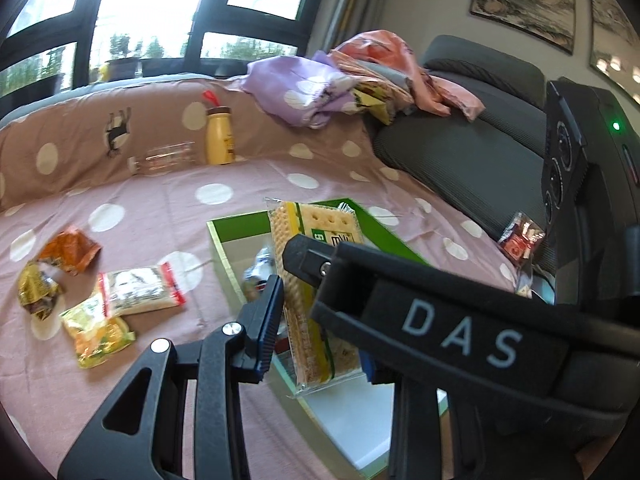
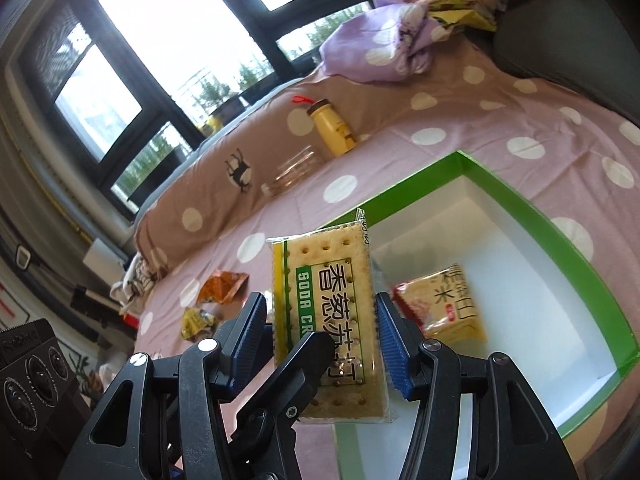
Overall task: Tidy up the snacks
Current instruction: 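Lift and carry the soda cracker pack with the right gripper over the green box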
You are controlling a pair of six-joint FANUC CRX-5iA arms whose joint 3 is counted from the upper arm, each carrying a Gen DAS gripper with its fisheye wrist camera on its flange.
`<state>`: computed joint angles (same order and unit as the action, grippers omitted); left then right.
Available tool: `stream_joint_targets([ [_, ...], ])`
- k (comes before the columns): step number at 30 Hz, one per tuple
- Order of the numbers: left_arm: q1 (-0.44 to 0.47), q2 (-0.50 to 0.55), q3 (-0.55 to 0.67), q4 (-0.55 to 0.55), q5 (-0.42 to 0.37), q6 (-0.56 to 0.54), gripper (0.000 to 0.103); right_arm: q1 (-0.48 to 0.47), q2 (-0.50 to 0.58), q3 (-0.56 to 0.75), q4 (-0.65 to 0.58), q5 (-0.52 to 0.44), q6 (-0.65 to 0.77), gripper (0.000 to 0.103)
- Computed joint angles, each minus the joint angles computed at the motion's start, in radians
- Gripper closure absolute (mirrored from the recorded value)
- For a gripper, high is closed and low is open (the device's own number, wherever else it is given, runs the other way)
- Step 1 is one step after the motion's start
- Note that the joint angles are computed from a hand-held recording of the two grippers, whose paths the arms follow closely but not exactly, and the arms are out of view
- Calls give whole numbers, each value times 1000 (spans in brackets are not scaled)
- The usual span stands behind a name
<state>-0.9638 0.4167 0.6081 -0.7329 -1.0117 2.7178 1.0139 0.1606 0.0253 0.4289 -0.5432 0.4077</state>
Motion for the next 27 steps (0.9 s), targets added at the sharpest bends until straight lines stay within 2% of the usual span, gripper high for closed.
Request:
stream_joint_targets([
  [5,13,19,21,43,40,-67,72,-11,-27,-53,91,8,-113,45],
  [15,48,70,73,154,76,-194,72,-35,-46,-84,102,-8,-180,45],
  [27,77,103,98,260,103,-275,72,-51,-51,-94,96,-37,-222,45],
])
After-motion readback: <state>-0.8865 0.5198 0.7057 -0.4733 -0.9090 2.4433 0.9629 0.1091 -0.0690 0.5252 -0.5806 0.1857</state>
